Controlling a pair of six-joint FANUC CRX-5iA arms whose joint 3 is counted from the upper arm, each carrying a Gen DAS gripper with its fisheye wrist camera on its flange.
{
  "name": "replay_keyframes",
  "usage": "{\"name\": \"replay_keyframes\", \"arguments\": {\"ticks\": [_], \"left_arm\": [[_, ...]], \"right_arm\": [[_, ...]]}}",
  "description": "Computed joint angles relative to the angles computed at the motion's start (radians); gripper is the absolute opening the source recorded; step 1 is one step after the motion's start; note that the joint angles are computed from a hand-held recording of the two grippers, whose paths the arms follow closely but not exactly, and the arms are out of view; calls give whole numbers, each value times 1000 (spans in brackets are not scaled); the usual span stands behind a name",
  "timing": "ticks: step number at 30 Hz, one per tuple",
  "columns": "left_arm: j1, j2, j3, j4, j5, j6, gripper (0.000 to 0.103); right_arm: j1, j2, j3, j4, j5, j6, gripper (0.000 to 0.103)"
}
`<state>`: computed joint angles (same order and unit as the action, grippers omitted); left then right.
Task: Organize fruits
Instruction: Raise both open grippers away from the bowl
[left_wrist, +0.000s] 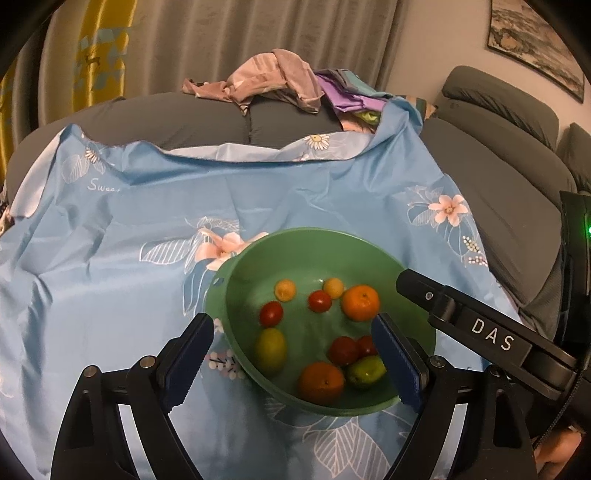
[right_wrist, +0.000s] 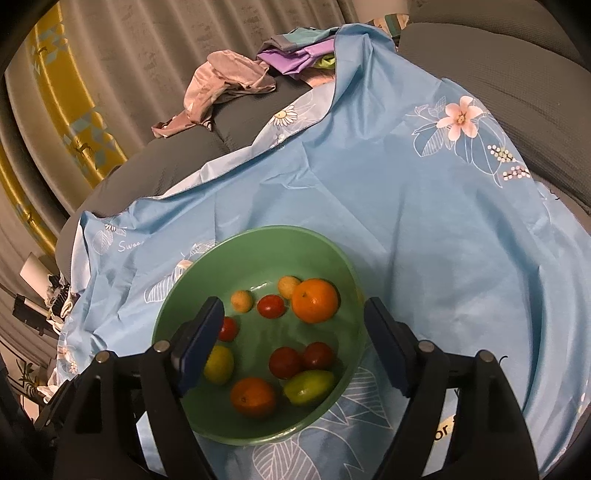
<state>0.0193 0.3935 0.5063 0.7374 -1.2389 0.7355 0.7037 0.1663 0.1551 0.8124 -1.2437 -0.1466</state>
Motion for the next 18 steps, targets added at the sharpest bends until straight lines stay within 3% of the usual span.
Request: {"name": "replay_keyframes", "arguments": {"ticks": [18], "left_arm": [[6, -6, -6, 6, 3, -20, 87]], "right_arm": [[1, 2, 6, 3, -10, 5, 81]]}}
